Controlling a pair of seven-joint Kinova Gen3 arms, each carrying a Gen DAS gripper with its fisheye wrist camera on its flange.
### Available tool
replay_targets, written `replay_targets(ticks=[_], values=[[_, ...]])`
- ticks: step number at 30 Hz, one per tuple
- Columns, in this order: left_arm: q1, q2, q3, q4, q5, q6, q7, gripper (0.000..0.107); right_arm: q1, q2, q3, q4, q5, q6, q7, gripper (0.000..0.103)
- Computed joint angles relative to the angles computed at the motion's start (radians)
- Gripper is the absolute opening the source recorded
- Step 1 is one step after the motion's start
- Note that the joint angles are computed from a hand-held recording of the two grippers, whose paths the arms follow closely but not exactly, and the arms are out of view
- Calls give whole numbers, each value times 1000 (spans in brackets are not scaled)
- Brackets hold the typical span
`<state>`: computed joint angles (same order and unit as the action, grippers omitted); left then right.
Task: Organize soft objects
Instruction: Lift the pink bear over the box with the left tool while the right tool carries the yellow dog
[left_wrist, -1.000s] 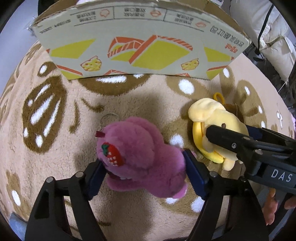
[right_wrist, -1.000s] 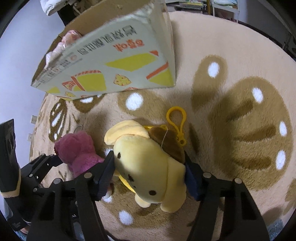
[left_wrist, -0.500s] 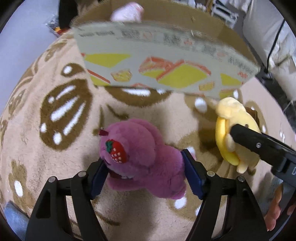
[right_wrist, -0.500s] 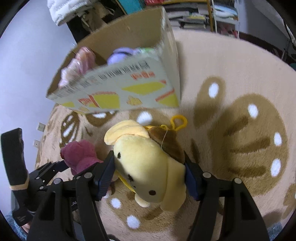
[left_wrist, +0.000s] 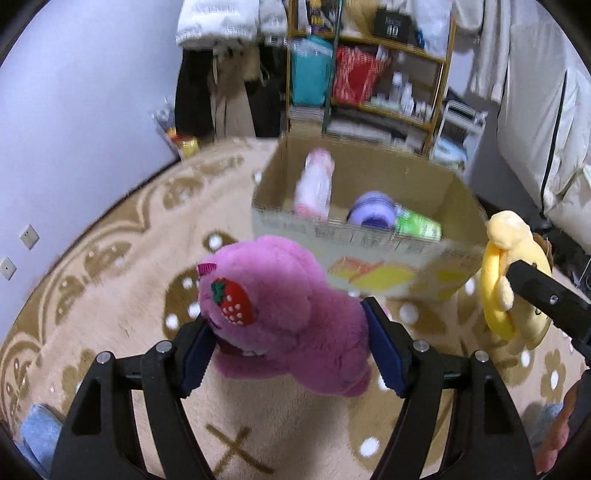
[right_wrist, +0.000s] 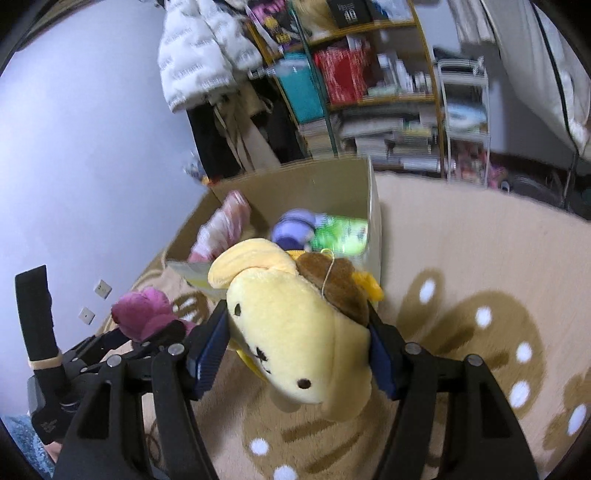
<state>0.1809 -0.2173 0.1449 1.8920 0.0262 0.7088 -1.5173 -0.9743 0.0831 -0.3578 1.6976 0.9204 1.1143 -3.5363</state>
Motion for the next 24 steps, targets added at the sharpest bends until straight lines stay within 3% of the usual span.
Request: replay_targets(ticks=[8, 13, 18, 24], values=[[-18, -94, 44, 17, -52, -139, 41, 74, -91, 26, -20, -61, 165, 213, -18, 71], [-18, -111, 28, 7, -49, -229, 24, 74, -127, 39, -15, -83, 251, 302, -4, 71], [-31, -95, 27, -13, -53, -285, 7, 74, -140, 50, -6, -96, 306, 341, 24, 71], [-51, -62, 47, -37, -74, -330, 1, 74, -128, 64, 14, -105, 331, 321, 53, 71]])
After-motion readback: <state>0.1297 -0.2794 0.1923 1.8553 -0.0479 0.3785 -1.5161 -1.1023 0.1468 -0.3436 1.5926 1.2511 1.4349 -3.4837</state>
